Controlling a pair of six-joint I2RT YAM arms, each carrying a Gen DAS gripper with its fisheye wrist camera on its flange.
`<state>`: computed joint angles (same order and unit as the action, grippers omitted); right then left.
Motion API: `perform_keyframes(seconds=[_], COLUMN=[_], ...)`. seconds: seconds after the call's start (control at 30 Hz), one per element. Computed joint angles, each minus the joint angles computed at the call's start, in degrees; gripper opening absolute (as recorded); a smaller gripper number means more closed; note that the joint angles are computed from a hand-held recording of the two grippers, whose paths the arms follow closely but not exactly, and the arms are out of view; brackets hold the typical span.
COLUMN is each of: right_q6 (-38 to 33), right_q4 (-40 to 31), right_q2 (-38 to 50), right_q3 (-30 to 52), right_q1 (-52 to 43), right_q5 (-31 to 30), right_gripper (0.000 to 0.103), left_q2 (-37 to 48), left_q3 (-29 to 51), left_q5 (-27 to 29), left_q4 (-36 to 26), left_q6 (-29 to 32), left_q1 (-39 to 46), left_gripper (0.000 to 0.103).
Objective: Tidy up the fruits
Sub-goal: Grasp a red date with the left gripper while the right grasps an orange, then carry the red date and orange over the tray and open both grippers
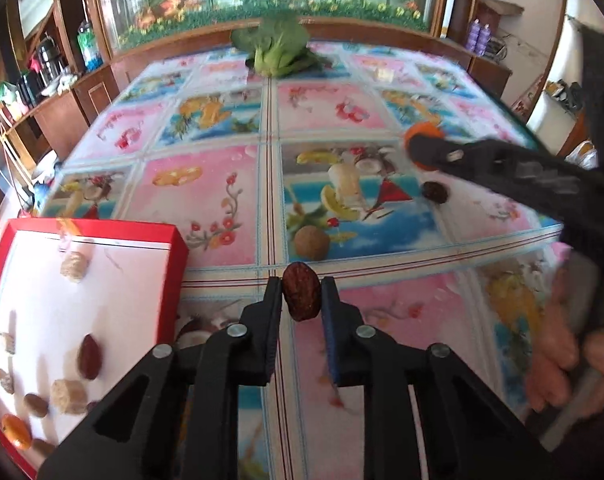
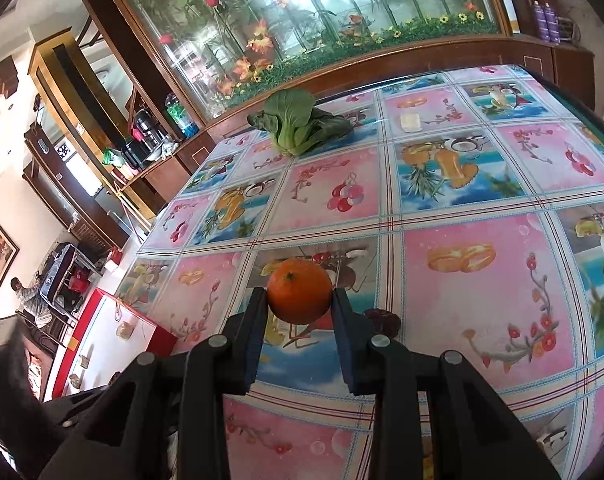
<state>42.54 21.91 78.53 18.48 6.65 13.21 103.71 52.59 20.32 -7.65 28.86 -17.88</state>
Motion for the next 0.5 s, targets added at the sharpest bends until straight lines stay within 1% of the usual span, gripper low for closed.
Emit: perform_keyframes(seconds=[0.17,0.3,0.37,0.5], right_q6=[-0.1,0.3,0.8,3.5], right_q4=[2.1,3.2,3.5,-1.5], right_q2=[-1.1,-2.0,-2.3,-5.4], right_q3=[-1.7,-3.0,-3.3,-2.1], right_q1=[0.7,2.4,3.4,10.6], right_q5=[3.0,6.6,7.4,13.7], right_gripper=[0.031,0.031,0.031,0.031], left_q2=[-11.2,-17.7,-18.6,-15.8], left_q3=[-6.3,-8.4,-7.7,-3.6], left_q5=[5.3,10.4,13.8,18.4], left_q4=[-0.7,-1.8,-3.6,-6.3], left_q6=[3.7,7.0,9.2,13.5], left_q1=[5.4,13.5,18.9,28.7], left_gripper=[0.021,0.021,0.021,0.021])
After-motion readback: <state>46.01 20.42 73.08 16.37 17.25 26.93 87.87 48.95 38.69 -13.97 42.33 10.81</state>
